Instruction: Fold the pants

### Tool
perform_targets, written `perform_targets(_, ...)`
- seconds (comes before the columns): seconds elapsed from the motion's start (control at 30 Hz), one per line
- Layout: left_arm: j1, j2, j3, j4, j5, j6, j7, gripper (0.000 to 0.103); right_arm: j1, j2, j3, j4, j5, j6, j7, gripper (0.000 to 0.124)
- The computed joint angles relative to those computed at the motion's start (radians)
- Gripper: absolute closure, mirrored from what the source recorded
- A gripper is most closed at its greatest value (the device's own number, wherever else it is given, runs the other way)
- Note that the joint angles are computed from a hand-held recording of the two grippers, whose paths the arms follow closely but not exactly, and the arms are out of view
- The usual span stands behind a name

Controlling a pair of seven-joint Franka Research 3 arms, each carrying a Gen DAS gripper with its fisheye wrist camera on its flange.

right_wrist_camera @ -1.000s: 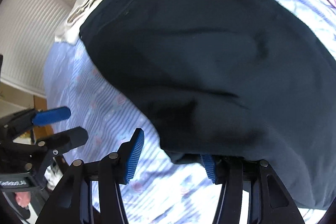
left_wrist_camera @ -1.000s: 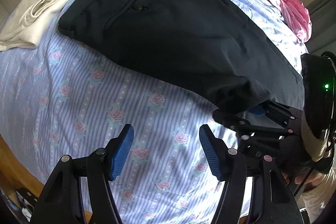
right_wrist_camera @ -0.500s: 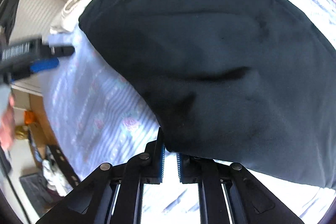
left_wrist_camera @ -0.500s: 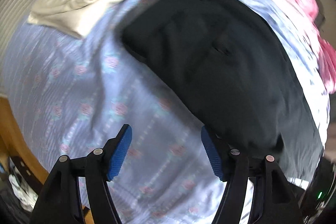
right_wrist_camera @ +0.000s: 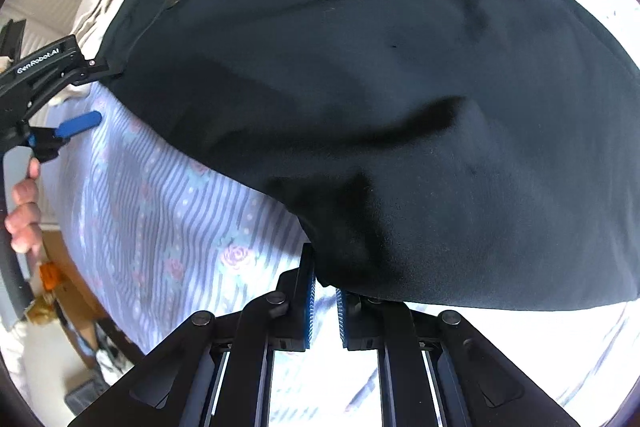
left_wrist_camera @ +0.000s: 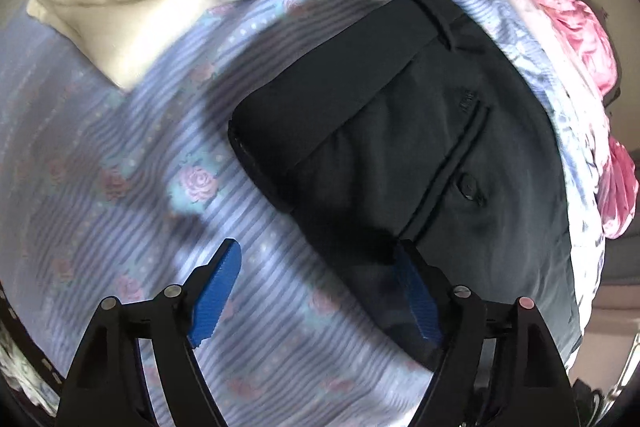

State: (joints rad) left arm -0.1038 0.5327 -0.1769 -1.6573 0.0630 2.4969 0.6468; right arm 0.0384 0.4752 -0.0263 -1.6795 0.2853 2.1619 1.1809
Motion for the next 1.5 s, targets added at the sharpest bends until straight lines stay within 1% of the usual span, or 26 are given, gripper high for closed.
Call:
perform_targets(0.03, 0.001, 0.010, 0.001, 0.003, -0.001, 0.016, -0.003, 0.043, 0.002, 0.003, -0.001, 0.004, -0.004, -0.001, 0.004, 0.113)
perform_targets(0.07, 0.005, 0.020, -0.004, 0.007, -0.007, 0.036, 0.004, 0.070, 0.004, 0.006, -0.001, 0.008, -0.006, -0.003, 0.008, 0.113)
perform_targets(0.1, 0.000, 0.033, 0.000, 0.035, 0.000, 0.008, 0.003, 0.071, 0.005, 0.001, -0.001, 0.004, -0.006, -0.002, 0.008, 0.113)
perform_targets(0.13, -0.024, 0.048, 0.020, 0.079, 0.033, -0.044, -0.014, 0.074, 0.004, -0.008, 0.000, -0.004, -0.003, 0.004, 0.006, 0.113)
perform_targets(0.17, -0.040, 0.063, 0.036, 0.113, 0.064, -0.073, -0.025, 0.081, 0.002, -0.023, 0.001, -0.020, 0.005, 0.014, 0.005, 0.114)
perform_targets(0.2, -0.061, 0.071, 0.055, 0.145, 0.099, -0.107, -0.048, 0.085, -0.002, -0.033, 0.001, -0.029, 0.015, 0.016, 0.008, 0.114)
perform_targets(0.27, -0.083, 0.094, 0.070, 0.204, 0.145, -0.168, -0.071, 0.094, -0.006, -0.035, -0.002, -0.028, 0.022, 0.008, 0.019, 0.114)
perform_targets(0.3, -0.086, 0.116, 0.071, 0.243, 0.162, -0.205, -0.062, 0.094, -0.005, -0.027, -0.004, -0.020, 0.018, 0.003, 0.025, 0.115)
perform_targets(0.33, -0.084, 0.130, 0.068, 0.265, 0.168, -0.223, -0.053, 0.095, -0.004, -0.016, -0.005, -0.011, 0.014, -0.003, 0.031, 0.115)
perform_targets(0.43, -0.078, 0.171, 0.058, 0.319, 0.170, -0.266, -0.026, 0.097, -0.008, 0.010, -0.006, 0.010, 0.014, -0.023, 0.047, 0.115)
perform_targets(0.53, -0.099, 0.256, 0.064, 0.463, 0.198, -0.366, 0.033, 0.097, -0.017, 0.009, -0.007, 0.010, 0.014, -0.023, 0.037, 0.115)
perform_targets(0.6, -0.106, 0.288, 0.066, 0.517, 0.201, -0.401, 0.055, 0.097, -0.019, 0.014, -0.009, 0.016, 0.012, -0.027, 0.038, 0.115)
perform_targets(0.77, -0.113, 0.330, 0.068, 0.590, 0.199, -0.441, 0.097, 0.097, -0.018, 0.017, -0.011, 0.021, 0.008, -0.045, 0.065, 0.115)
perform_targets(0.83, -0.124, 0.364, 0.074, 0.653, 0.205, -0.477, 0.118, 0.097, -0.025, 0.007, -0.013, 0.011, 0.018, -0.054, 0.080, 0.115)
perform_targets(0.9, -0.139, 0.388, 0.083, 0.696, 0.217, -0.505, 0.137, 0.097, -0.029, -0.013, -0.012, -0.025, 0.029, -0.045, 0.085, 0.116)
perform_targets(0.93, -0.144, 0.379, 0.083, 0.686, 0.230, -0.519, 0.141, 0.096, -0.030, -0.024, -0.011, -0.045, 0.035, -0.031, 0.083, 0.116)
perform_targets(1.0, -0.165, 0.405, 0.096, 0.731, 0.253, -0.541, 0.174, 0.096, -0.038, -0.037, -0.006, -0.076, 0.058, -0.040, 0.074, 0.123)
perform_targets(1.03, -0.174, 0.416, 0.100, 0.753, 0.265, -0.555, 0.194, 0.096, -0.039, -0.041, -0.009, -0.086, 0.057, -0.052, 0.082, 0.123)
perform_targets(1.1, -0.196, 0.435, 0.110, 0.793, 0.295, -0.582, 0.243, 0.095, -0.054, -0.080, 0.000, -0.131, 0.097, -0.025, 0.036, 0.123)
perform_targets(1.17, -0.203, 0.421, 0.113, 0.778, 0.304, -0.569, 0.266, 0.093, -0.043, -0.132, -0.004, -0.182, 0.087, 0.037, 0.010, 0.122)
perform_targets(1.2, -0.196, 0.388, 0.105, 0.732, 0.298, -0.548, 0.254, 0.091, -0.041, -0.153, -0.005, -0.198, 0.089, 0.059, -0.004, 0.114)
perform_targets(1.23, -0.190, 0.345, 0.101, 0.666, 0.294, -0.516, 0.238, 0.078, -0.037, -0.168, -0.008, -0.206, 0.085, 0.078, -0.004, 0.091)
perform_targets(1.27, -0.188, 0.305, 0.103, 0.610, 0.298, -0.495, 0.220, 0.062, -0.035, -0.183, -0.011, -0.221, 0.088, 0.107, 0.002, 0.078)
perform_targets(1.3, -0.191, 0.264, 0.106, 0.554, 0.312, -0.471, 0.201, 0.058, -0.034, -0.193, -0.013, -0.235, 0.099, 0.142, 0.009, 0.066)
perform_targets(1.4, -0.169, 0.143, 0.088, 0.388, 0.324, -0.390, 0.191, 0.059, -0.021, -0.170, -0.022, -0.218, 0.086, 0.181, 0.083, 0.066)
perform_targets(1.5, -0.139, 0.059, 0.056, 0.281, 0.304, -0.322, 0.215, 0.059, 0.003, -0.148, -0.040, -0.222, 0.035, 0.215, 0.202, 0.067)
